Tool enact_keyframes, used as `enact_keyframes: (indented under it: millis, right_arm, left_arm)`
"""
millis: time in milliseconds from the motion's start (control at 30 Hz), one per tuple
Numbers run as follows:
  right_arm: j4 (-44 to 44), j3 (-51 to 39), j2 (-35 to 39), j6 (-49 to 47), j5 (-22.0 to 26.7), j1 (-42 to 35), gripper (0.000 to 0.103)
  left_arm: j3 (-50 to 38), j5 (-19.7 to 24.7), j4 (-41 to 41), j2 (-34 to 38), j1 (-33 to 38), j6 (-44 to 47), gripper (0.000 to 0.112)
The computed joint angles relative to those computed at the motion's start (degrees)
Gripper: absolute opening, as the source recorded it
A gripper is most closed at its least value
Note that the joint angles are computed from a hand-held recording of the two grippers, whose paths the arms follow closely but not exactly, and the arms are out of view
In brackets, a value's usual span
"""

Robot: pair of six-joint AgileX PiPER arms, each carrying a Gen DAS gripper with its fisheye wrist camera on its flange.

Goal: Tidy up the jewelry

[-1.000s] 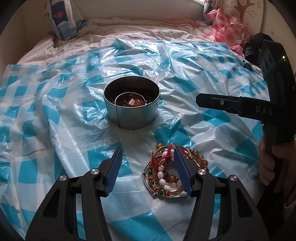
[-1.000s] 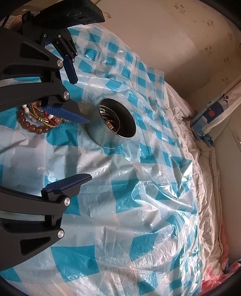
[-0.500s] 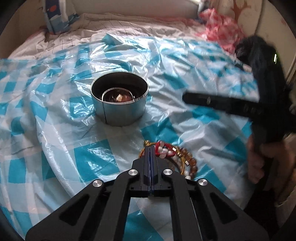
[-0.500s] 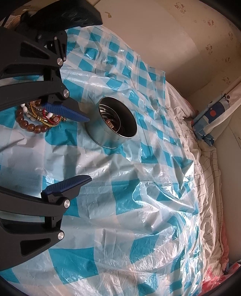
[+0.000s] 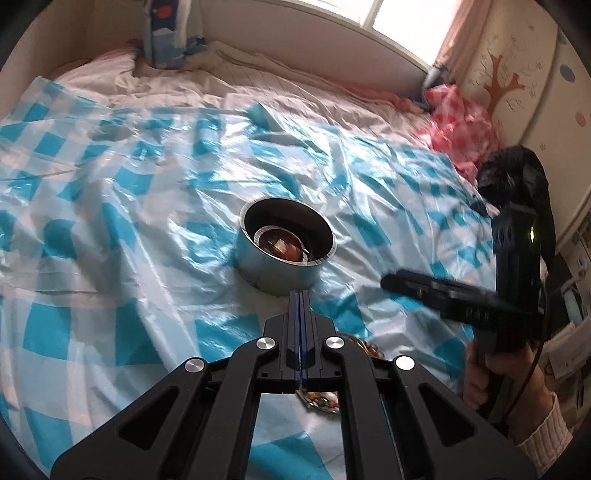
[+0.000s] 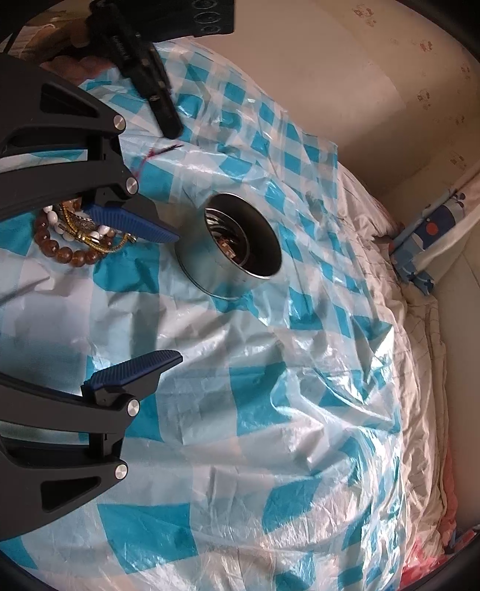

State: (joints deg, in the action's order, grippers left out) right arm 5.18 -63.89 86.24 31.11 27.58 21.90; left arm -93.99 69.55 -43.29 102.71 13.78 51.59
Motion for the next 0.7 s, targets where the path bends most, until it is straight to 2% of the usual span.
enact_keyframes:
  millis: [200, 433, 500, 700]
  right_arm:
    - [9.55, -2.51, 2.76, -11.85, 2.28, 0.90, 0.059]
    - [12.34, -5.18, 5.41, -17.82, 5.70, 2.95, 0.058]
    - [15.78, -5.12, 5.83, -20.67, 6.43, 2.24, 0.047]
    - [19.93, -6.28, 8.22, -24.58, 9.95, 2.52, 0.027]
  left_arm:
    - [-2.90, -0.87, -0.26, 1.64, 1.50, -3.71, 0.000]
    - [-3.08, -2.15, 0.95, 2.02, 0.77, -5.34, 0.001]
    - [-3.01, -2.05, 0.82, 1.97, 0.91, -5.06, 0.000]
    - [-3.21, -2.25, 1.39, 2.36, 0.53, -5.12, 0.001]
